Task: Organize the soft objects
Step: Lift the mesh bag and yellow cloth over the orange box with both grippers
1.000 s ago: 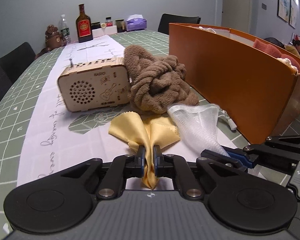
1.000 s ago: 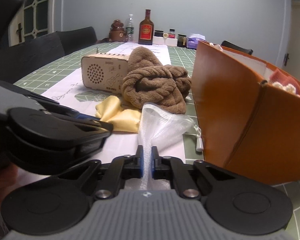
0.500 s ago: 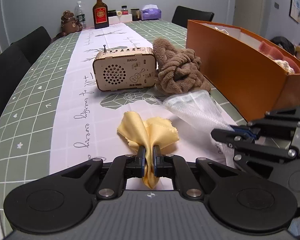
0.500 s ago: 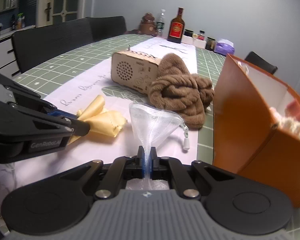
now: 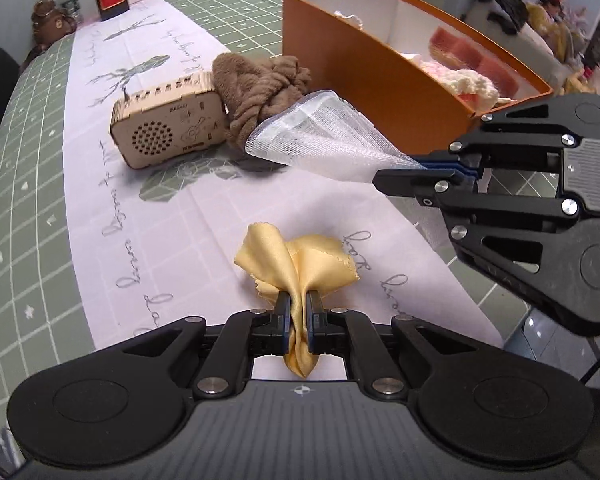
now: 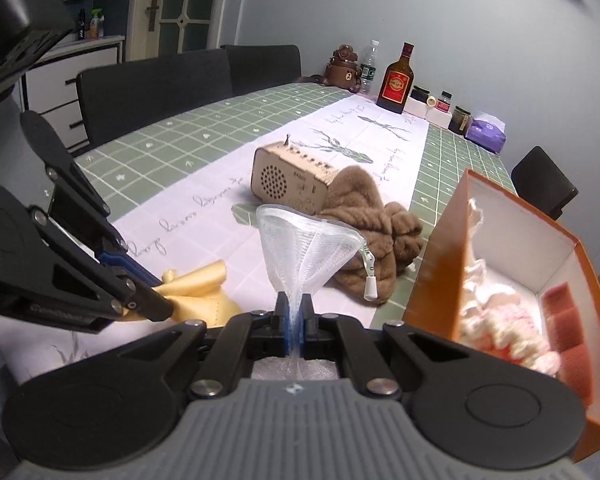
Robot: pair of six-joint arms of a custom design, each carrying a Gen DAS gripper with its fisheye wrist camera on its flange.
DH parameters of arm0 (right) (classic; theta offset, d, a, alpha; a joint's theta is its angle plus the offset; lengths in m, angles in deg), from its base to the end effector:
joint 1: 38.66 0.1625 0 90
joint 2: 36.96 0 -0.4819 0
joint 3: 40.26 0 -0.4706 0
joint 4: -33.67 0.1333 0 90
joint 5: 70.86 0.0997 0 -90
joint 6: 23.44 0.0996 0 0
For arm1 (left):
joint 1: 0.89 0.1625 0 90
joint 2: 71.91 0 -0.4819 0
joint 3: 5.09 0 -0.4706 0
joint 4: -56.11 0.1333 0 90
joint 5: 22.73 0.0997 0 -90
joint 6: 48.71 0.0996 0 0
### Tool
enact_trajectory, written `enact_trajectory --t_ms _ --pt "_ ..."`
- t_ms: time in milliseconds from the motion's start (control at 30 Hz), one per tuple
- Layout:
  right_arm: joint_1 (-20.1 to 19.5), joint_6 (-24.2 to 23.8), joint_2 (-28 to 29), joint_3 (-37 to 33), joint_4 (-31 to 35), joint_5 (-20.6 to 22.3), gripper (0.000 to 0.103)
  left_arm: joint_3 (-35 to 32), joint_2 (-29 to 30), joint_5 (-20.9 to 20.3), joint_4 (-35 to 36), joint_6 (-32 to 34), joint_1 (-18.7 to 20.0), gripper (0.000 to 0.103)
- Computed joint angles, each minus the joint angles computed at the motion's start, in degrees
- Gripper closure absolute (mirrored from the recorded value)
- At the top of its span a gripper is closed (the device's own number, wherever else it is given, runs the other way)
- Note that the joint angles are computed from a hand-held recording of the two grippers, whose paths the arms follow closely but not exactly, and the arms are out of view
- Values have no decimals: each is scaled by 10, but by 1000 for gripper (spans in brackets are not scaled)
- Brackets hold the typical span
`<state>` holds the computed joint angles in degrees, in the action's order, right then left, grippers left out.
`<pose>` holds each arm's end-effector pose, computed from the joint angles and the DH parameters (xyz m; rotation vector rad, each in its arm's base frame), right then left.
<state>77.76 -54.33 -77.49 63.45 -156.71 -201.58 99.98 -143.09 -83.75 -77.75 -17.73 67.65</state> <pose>0.3743 -0.5998 0.0558 0.8551 -2.1668 0.7438 -0.0723 -0.6801 0.2877 1.1041 2.3754 -0.1715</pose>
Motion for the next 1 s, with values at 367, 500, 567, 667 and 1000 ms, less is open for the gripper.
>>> enact_trajectory --t_ms 367,500,567,667,1000 --pt "-7 0 -62 -5 34 15 102 -89 42 -10 83 -19 -49 95" --pt "-17 0 -80 -12 23 5 102 -119 73 -9 82 -9 -70 95" --pt "-23 1 -88 -19 23 0 102 -134 91 -4 78 -3 -81 95" --pt "-33 -7 -97 -28 15 -10 102 -160 118 -9 74 4 -94 95" --pt "-94 59 -122 -64 97 -13 102 -238 231 11 66 26 -111 95"
